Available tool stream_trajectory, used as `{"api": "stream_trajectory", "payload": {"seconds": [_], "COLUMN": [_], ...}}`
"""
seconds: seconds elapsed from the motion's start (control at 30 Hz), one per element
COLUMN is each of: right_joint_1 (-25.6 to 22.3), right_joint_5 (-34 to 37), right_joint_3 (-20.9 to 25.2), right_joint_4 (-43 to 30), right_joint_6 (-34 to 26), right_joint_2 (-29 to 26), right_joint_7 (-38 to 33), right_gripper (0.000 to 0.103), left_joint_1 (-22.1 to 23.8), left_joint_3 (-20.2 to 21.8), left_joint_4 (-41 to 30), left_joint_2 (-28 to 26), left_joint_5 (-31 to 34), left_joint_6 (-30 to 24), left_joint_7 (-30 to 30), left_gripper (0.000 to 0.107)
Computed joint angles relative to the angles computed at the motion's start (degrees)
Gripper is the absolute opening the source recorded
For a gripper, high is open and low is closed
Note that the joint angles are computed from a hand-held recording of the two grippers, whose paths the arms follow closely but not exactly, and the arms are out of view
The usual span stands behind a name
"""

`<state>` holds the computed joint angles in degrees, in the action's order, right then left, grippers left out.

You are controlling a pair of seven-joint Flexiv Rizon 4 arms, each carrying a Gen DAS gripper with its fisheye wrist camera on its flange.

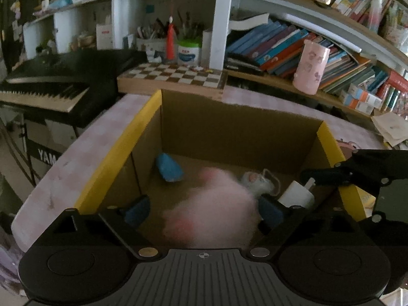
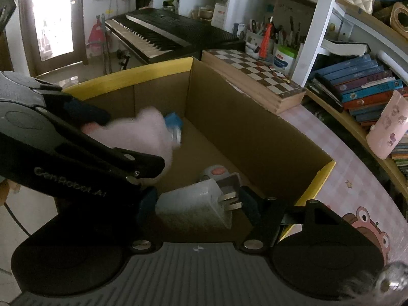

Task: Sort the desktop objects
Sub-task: 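Lower both held items into the yellow box and open both grippers, then lift both tools out of the yellow box and back away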

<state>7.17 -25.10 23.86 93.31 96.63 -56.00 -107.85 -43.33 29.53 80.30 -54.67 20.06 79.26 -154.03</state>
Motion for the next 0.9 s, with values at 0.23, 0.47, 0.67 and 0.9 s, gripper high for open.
{"api": "stream_trajectory", "payload": {"seconds": [0.23, 0.47, 0.67, 0.9], "right_joint_1": [2.42, 4.44, 8.75, 14.47], "right_joint_5": [1.6, 1.73, 4.39, 11.46], "right_joint_3": [-4.26, -8.6, -14.51, -20.08], "right_joint_4": [3.24, 7.86, 13.3, 18.6], "right_joint_6": [4.75, 11.07, 17.86, 23.32], "right_joint_2": [2.63, 5.4, 8.67, 11.48], "right_joint_7": [3.74, 8.47, 11.86, 14.11], "right_gripper": [0.069, 0.07, 0.07, 0.07], "left_joint_1": [-5.58, -10.11, -14.5, -21.06], "left_joint_3": [7.01, 12.38, 16.73, 23.39], "left_joint_4": [1.67, 3.83, 6.21, 10.8], "left_joint_2": [0.25, 0.64, 0.48, -0.32], "left_joint_5": [2.18, 4.18, 4.78, 2.35], "left_joint_6": [1.92, 3.85, 6.18, 9.85], "left_joint_7": [-6.76, -12.08, -14.49, -15.11], "left_gripper": [0.096, 0.096, 0.097, 0.097]}}
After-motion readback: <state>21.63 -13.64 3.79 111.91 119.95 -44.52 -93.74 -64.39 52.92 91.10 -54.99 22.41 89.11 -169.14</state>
